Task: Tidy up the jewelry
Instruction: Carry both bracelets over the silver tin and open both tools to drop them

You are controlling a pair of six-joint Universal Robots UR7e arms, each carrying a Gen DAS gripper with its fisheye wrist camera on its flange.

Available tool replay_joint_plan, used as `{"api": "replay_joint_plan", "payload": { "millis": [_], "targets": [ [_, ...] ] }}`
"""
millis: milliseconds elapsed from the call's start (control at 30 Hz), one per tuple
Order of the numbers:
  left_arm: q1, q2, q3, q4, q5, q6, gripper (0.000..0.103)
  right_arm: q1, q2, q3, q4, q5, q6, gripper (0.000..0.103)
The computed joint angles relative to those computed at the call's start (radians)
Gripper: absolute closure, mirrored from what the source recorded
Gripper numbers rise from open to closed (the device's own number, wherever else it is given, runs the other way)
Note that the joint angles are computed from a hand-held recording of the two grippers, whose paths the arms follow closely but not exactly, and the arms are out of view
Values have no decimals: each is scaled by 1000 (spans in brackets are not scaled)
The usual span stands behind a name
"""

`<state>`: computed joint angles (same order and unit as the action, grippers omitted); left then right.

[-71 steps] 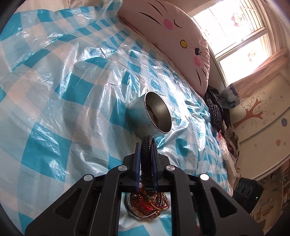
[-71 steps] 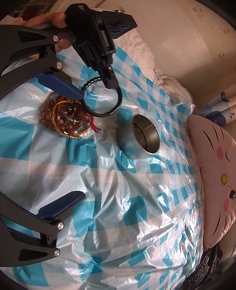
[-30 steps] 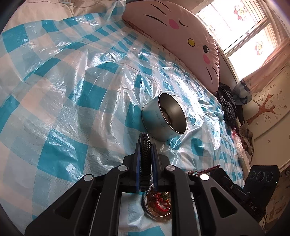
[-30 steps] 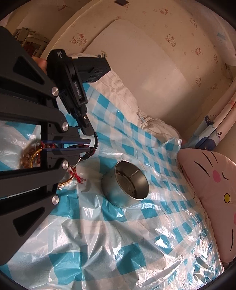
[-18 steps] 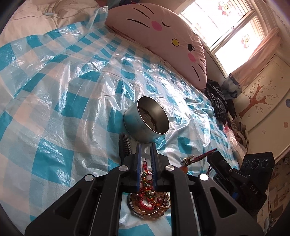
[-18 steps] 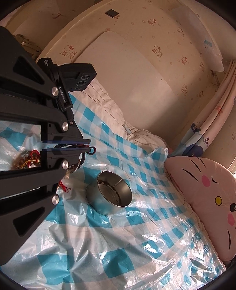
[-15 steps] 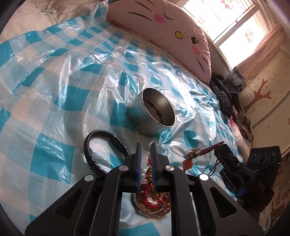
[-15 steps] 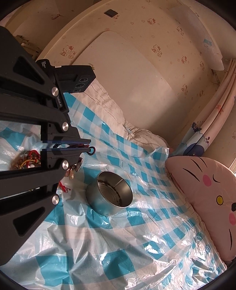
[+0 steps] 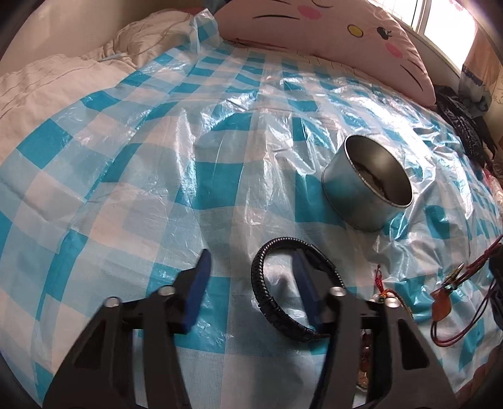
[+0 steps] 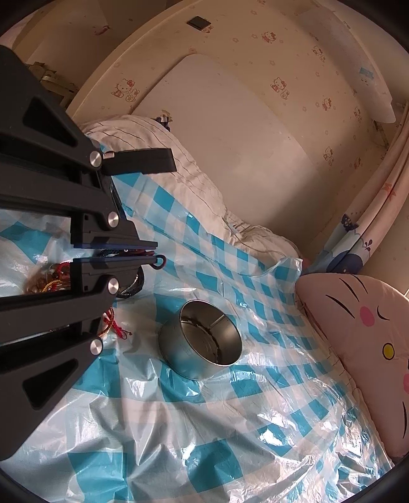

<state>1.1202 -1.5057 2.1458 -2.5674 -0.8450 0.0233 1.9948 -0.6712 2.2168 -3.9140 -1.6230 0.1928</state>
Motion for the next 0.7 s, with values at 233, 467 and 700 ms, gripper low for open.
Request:
{"api": "replay_joint_plan", "payload": {
  "millis": [233, 467, 700],
  "targets": [
    [-17, -19, 10, 28, -9, -1, 93, -9, -4, 10, -24, 20, 6, 98],
    [-21, -85, -30, 71, -194, -59, 94, -7, -14, 11, -74, 21, 0, 98],
    [-44, -32, -95, 47, -290, -65, 94, -22, -29, -54, -71, 20, -12, 98]
  ]
}}
